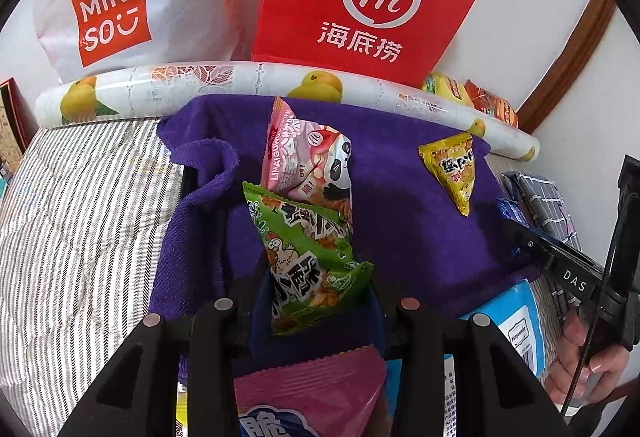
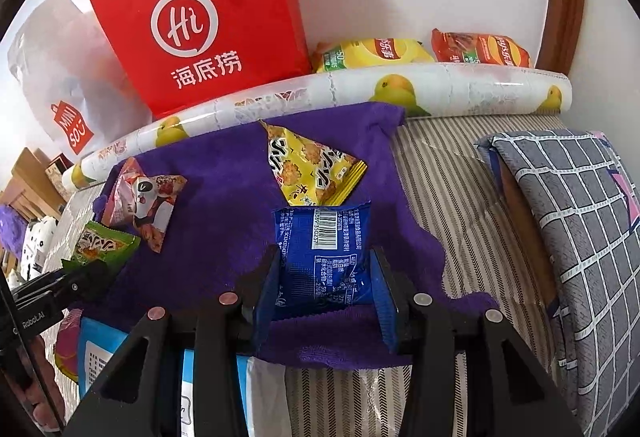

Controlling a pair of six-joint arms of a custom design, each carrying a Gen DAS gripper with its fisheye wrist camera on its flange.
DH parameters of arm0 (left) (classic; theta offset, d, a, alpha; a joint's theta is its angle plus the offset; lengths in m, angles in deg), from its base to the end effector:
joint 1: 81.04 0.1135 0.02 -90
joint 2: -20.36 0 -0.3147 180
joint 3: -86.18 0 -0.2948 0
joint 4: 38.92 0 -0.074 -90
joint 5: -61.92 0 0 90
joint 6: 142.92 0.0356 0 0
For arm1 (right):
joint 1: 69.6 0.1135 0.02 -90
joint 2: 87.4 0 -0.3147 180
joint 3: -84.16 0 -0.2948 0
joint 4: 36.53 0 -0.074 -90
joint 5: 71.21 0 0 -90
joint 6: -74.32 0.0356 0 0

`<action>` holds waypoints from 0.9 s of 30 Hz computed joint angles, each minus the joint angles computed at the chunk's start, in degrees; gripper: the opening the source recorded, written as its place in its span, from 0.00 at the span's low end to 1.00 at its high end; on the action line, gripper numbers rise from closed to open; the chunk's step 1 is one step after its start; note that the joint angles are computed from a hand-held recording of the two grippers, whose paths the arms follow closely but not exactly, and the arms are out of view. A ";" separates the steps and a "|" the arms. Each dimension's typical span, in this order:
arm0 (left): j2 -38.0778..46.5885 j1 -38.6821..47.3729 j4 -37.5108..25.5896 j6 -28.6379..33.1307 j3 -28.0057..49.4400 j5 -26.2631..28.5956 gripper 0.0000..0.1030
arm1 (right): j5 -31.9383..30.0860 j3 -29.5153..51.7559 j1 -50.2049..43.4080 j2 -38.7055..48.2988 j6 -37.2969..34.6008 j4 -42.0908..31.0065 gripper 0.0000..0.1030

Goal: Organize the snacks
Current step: 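Release blue packet with right tool while left tool lowers green bag onto towel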

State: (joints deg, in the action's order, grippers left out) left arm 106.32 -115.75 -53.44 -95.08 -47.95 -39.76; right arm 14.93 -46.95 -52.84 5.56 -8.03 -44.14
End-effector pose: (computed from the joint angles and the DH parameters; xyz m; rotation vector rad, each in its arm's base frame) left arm 0.2395 -0.1572 0.1488 -0.2457 2.5087 -0.2978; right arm 0.3019 0.0934 0.1368 -0.2267 2.4786 0.2648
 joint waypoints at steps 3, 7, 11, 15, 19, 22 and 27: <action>0.15 0.02 0.09 -0.08 0.02 0.01 0.37 | 0.12 -0.09 0.20 0.01 0.01 0.11 0.43; 0.41 0.03 0.17 0.18 0.02 -0.26 0.38 | 0.34 0.11 0.31 0.17 0.13 -0.11 0.47; 0.65 0.17 0.33 -0.03 0.07 -0.25 0.38 | 0.82 -0.53 0.75 -0.98 -0.38 0.65 0.52; -0.03 0.19 0.47 -0.32 -0.19 -0.66 0.43 | 0.81 -1.79 1.02 -2.82 -0.57 2.45 0.60; -1.70 -0.04 1.18 -0.47 -1.07 -1.55 0.57 | 0.81 -1.94 1.20 -3.39 -0.41 2.81 0.65; -3.14 -0.54 1.59 -0.44 -1.53 -2.61 0.58 | 0.71 -1.39 1.27 -3.27 -0.11 1.83 0.66; -4.27 -1.10 1.68 -0.62 -1.65 -3.76 0.59 | -0.33 -2.63 0.74 -4.81 1.30 3.42 0.67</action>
